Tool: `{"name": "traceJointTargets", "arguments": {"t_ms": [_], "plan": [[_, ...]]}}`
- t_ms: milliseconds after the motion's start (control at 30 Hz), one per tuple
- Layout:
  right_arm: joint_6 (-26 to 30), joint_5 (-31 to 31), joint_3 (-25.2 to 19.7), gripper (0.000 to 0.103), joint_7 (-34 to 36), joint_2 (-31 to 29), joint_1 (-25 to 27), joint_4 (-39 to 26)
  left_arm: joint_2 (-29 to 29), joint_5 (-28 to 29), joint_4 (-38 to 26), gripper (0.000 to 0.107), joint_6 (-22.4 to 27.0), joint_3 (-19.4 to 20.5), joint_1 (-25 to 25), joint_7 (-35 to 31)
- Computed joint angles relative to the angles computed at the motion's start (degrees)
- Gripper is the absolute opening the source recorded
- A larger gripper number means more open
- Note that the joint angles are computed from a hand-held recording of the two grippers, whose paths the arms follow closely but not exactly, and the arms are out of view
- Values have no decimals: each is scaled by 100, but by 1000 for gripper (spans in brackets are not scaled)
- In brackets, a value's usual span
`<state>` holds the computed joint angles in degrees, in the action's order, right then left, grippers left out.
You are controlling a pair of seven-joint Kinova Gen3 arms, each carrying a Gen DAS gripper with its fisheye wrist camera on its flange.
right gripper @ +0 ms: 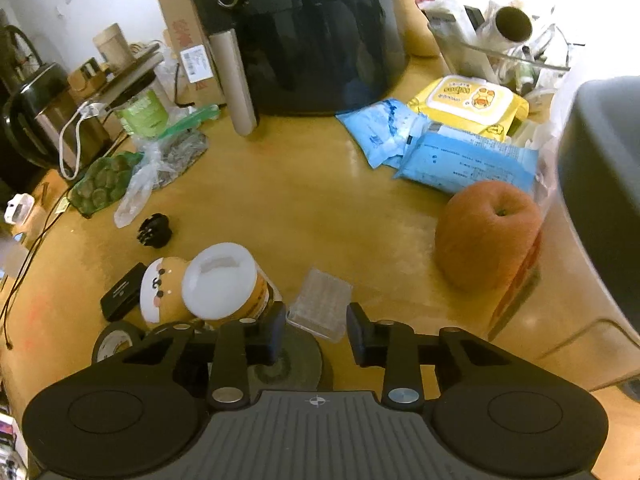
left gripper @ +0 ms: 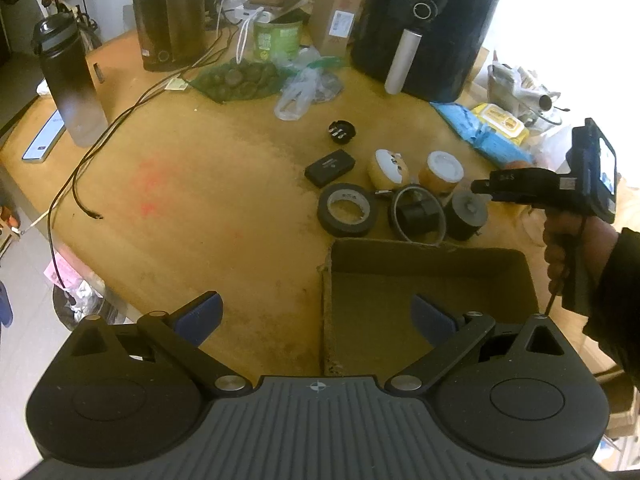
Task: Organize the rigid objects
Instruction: 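Close the right gripper on the clear plastic ice-cube tray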
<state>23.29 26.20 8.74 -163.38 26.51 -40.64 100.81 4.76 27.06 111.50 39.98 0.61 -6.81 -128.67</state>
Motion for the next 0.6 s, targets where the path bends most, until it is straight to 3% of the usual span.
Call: {"name": "traceJointTargets", "arguments": {"t_ms": [600], "plan": [[-1016, 1366, 965, 35, -1265, -818, -1114, 1307, -306, -272, 154, 103, -182, 98, 453, 463]]}}
